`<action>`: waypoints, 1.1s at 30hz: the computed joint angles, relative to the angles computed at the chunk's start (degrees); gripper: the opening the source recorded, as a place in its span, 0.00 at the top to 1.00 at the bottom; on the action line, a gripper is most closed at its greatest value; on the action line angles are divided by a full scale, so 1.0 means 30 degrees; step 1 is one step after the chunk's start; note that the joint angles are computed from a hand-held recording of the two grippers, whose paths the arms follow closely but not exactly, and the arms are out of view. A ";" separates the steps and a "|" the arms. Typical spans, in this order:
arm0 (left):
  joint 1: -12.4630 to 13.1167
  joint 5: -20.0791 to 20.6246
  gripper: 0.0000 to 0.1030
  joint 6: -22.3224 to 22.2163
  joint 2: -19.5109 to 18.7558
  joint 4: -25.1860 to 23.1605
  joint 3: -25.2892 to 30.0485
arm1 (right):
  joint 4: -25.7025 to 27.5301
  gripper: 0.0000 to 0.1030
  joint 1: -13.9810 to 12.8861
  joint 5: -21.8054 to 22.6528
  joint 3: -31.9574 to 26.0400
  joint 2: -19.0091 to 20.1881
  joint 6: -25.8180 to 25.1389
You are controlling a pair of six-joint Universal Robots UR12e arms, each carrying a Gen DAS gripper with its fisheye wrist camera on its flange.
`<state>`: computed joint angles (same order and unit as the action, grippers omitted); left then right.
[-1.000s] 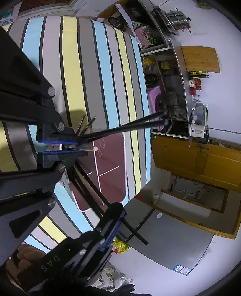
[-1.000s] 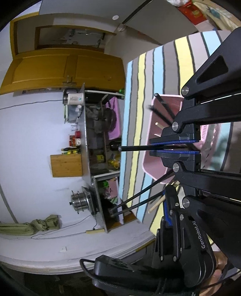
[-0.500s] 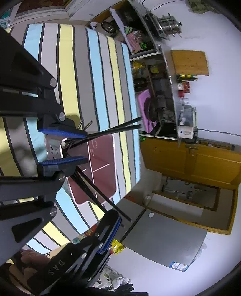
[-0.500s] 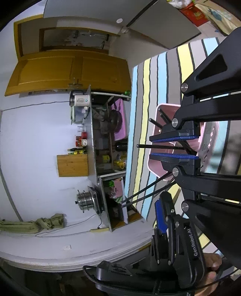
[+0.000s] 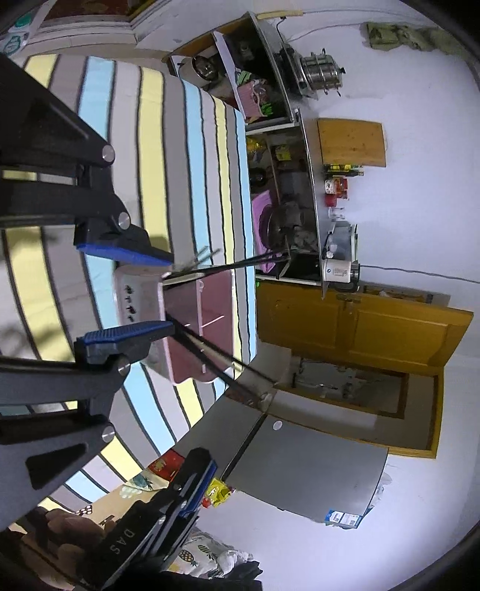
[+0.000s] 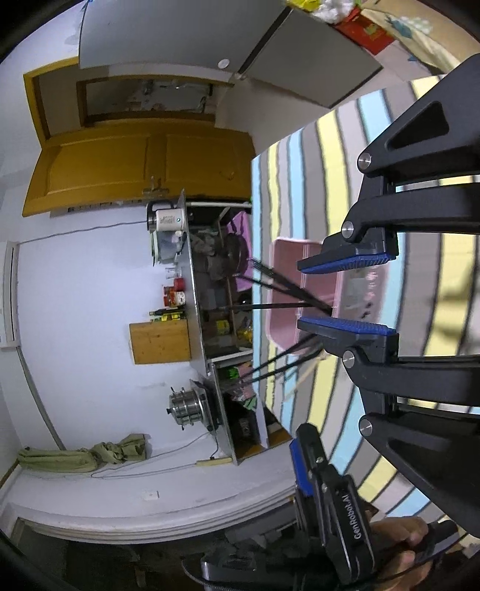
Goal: Organize utensils
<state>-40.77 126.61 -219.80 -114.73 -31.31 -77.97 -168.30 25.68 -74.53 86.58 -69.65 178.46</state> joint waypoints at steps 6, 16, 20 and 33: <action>-0.0626 0.0991 0.69 -0.0782 -0.0087 0.0467 -0.0655 | -0.0680 0.76 0.0080 -0.0492 0.1603 -0.0757 -0.0153; -0.1299 0.2031 0.69 -0.1291 -0.0201 0.1322 -0.1446 | -0.2265 0.76 0.0177 -0.0512 0.3462 -0.1396 -0.0442; -0.1457 0.2063 0.69 -0.1369 -0.0255 0.1708 -0.1687 | -0.2576 0.76 0.0227 -0.0621 0.3853 -0.1487 -0.0598; -0.1592 0.2302 0.69 -0.1455 -0.0295 0.1867 -0.1931 | -0.2276 0.75 0.0300 -0.0804 0.3971 -0.1443 -0.0632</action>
